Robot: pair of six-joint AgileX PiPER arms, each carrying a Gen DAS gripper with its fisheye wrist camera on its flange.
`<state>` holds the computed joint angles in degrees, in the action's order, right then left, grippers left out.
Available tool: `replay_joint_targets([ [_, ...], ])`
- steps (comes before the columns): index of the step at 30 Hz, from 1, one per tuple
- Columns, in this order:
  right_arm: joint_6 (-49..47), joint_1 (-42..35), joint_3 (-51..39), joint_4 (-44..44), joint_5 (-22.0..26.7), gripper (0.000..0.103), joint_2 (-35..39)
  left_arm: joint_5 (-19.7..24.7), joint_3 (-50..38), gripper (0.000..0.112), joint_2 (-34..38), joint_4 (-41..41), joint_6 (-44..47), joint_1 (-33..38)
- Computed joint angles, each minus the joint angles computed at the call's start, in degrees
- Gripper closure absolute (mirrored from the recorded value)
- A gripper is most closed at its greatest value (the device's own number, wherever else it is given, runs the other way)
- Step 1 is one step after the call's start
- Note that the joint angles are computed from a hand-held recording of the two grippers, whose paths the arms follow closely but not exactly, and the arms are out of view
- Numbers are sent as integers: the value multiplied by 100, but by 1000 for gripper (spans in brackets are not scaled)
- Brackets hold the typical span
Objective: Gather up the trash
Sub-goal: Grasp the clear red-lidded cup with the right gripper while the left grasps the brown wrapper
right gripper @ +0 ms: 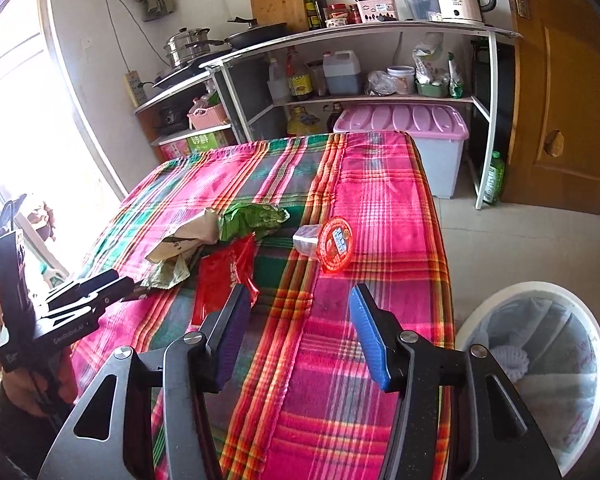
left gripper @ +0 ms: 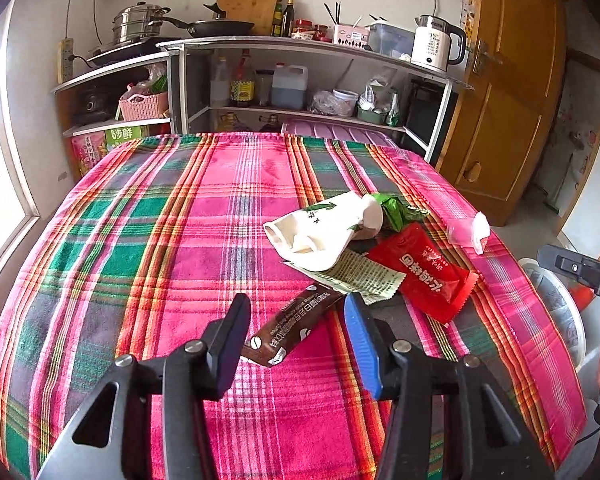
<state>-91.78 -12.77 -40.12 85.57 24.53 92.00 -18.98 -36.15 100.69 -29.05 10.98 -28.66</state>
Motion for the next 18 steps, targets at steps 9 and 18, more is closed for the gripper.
replay_joint_targets([
  [9,702,377,-1017,-704,-529,48,902,962,-634,61,446,-542,644,218],
  [18,1515,334,-1903,-1681,-329,47,1726,1002,-701,61,426,-1698,1901,-92],
])
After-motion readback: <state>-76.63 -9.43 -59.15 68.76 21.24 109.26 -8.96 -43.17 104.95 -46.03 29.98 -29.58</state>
